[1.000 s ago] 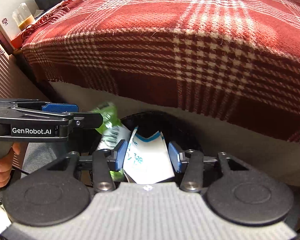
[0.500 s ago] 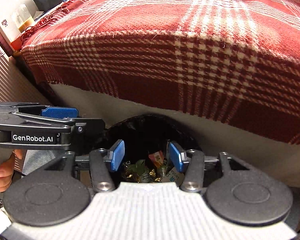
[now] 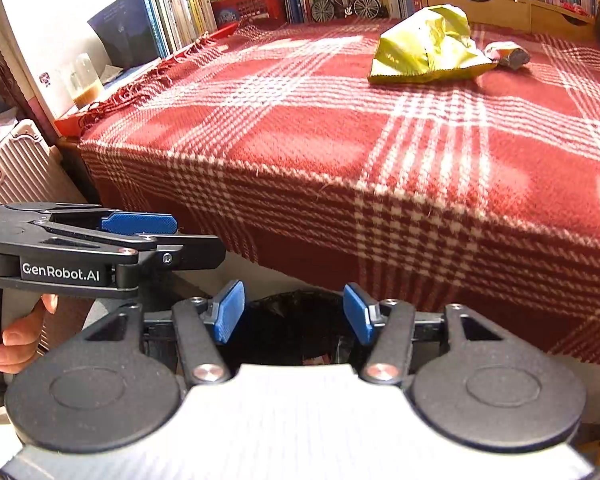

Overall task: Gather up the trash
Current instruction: 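Raise both grippers back over the blanket toward the remaining wrappers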

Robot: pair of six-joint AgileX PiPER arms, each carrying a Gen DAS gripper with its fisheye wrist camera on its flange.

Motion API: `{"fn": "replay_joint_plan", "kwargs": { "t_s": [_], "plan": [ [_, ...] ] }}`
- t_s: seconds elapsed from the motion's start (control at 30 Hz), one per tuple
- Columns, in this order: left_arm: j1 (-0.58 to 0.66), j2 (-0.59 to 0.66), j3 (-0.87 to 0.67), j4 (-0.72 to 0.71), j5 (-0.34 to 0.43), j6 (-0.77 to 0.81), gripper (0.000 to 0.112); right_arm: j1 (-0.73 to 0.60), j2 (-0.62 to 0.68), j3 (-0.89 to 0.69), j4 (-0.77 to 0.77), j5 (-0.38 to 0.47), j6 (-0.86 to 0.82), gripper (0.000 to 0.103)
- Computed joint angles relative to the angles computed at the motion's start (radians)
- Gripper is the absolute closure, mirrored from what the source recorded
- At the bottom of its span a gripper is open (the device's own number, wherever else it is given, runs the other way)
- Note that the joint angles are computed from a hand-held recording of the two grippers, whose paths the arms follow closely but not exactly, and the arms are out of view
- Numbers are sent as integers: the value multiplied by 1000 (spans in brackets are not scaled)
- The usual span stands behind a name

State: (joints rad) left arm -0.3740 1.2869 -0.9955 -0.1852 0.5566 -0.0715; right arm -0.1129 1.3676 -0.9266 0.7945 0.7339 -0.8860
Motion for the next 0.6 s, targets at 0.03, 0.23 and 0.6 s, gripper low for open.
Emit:
{"fn": "replay_joint_plan", "kwargs": {
  "t_s": [0.03, 0.23, 0.6],
  "plan": [
    [7, 13, -25, -14, -3, 20, 40, -17, -8, -13, 21, 10, -17, 31],
    [13, 129, -211, 3, -25, 12, 37, -86, -4, -103, 66, -11, -36, 27],
    [-21, 599, -829, 57, 18, -118, 30, -150, 191, -414, -59, -158, 147, 25]
  ]
}}
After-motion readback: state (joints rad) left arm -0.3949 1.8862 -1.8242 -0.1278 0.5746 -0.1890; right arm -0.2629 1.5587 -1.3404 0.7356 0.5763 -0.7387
